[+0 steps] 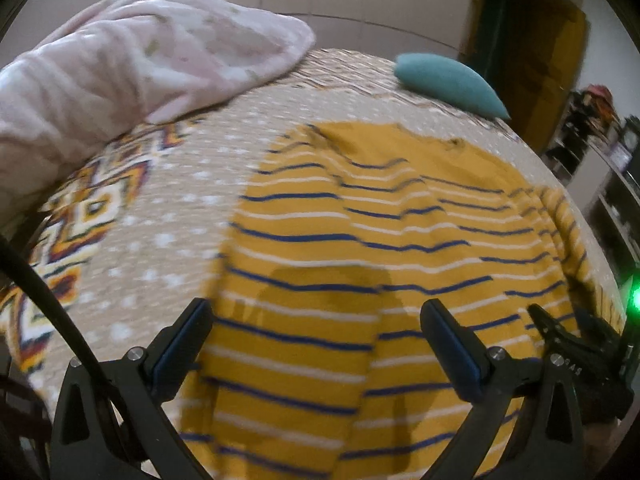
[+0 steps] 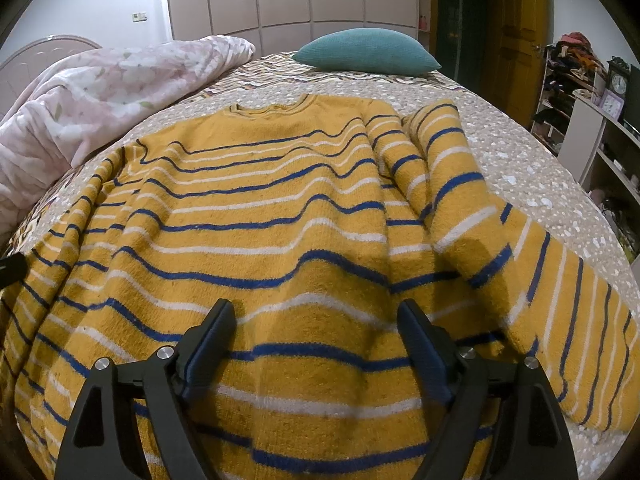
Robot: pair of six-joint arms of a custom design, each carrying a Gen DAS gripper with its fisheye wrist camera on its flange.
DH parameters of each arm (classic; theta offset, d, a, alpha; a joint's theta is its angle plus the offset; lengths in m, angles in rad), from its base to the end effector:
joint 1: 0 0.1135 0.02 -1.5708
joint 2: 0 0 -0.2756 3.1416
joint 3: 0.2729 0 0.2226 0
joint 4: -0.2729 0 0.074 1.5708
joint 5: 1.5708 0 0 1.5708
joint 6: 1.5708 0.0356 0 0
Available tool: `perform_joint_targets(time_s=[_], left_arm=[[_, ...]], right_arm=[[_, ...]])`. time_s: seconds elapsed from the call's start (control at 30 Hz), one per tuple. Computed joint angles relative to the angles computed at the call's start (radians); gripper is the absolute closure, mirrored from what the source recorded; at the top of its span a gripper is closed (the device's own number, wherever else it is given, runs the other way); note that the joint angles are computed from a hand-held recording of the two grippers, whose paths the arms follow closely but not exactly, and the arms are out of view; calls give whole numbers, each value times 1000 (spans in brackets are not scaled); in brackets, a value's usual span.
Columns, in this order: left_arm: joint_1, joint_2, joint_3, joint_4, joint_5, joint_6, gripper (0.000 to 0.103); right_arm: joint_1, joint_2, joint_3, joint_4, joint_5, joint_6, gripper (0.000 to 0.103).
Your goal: Fold small clothes
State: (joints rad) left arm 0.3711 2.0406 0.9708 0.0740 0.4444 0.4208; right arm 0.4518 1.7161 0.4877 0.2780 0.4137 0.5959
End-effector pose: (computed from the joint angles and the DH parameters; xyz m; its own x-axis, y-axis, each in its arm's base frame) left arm 0.3392 0.1156 0.1110 -0.7586 0.1006 -0.6438 0.2195 0.9697 -0.1072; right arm 0.2315 0.0964 0.1177 -0.7122 0.2256 -0.6647 0.2540 0.9656 0.0556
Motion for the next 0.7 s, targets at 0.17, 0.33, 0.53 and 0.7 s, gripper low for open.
perform_joint_targets(time_s=[0.17, 0.33, 0.53, 0.7], left_arm=[[107, 39, 15, 94, 13, -21, 0], [140, 189, 249, -262, 100, 70, 9], [157, 227, 349, -419, 144, 146, 94], [221, 268, 553, -374, 57, 21, 94]], right_arm=[[-4, -3, 3, -2, -7, -5, 16], [-5, -4, 0, -1, -7, -7, 15], [-2, -1, 10, -17, 1, -8, 15], [6, 1, 15, -28, 9, -5, 15]])
